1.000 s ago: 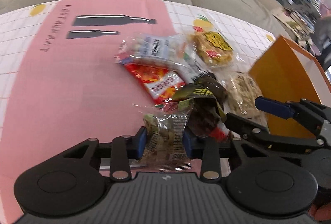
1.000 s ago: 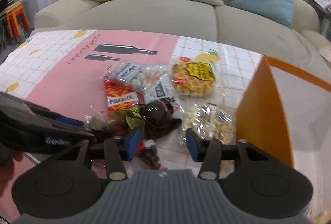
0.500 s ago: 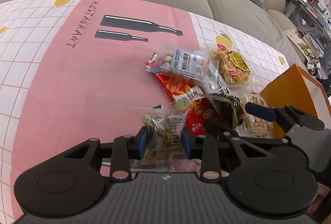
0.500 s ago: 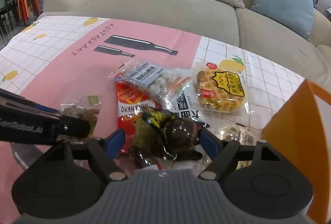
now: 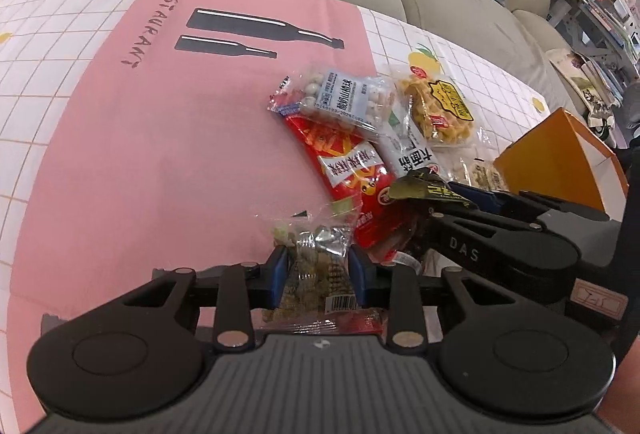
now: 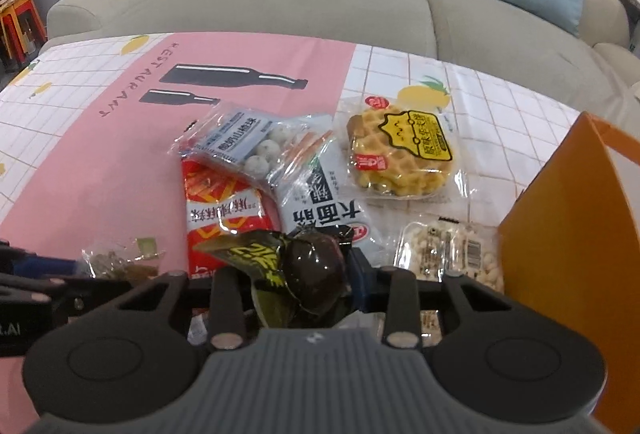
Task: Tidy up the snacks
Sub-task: 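Grasp a clear nut pack with the left tool while the right tool grasps a dark green snack bag, then carry the nut pack with the left tool while the right tool carries the green bag into the box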
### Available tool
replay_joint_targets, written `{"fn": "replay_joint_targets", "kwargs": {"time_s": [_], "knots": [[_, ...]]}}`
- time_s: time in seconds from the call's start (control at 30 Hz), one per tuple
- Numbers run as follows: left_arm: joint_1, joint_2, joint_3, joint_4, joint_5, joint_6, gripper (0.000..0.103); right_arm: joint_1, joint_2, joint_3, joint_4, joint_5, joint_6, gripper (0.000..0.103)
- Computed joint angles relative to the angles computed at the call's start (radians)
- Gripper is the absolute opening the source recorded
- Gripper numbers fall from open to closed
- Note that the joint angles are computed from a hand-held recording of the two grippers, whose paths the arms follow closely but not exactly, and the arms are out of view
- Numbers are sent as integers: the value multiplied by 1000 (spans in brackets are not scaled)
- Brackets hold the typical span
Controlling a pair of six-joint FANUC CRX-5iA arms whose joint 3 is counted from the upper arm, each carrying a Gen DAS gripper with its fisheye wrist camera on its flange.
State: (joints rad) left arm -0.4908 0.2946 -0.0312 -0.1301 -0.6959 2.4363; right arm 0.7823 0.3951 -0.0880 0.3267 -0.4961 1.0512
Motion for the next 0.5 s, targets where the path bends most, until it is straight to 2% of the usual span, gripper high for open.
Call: {"fn": "replay_joint_targets", "kwargs": {"time_s": [0.23,0.43,0.5], "knots": [[-17,-28,-7,-23,-24,52,31,8,-53,-35,-35,9,25,33],[-35,-56,-13,-36,-28,72,29,23,-143,-139,42,57,-66,33],[-44,-71,-14,-48,-23,79,29,20,-173,-149,5,55,-42,33]]}}
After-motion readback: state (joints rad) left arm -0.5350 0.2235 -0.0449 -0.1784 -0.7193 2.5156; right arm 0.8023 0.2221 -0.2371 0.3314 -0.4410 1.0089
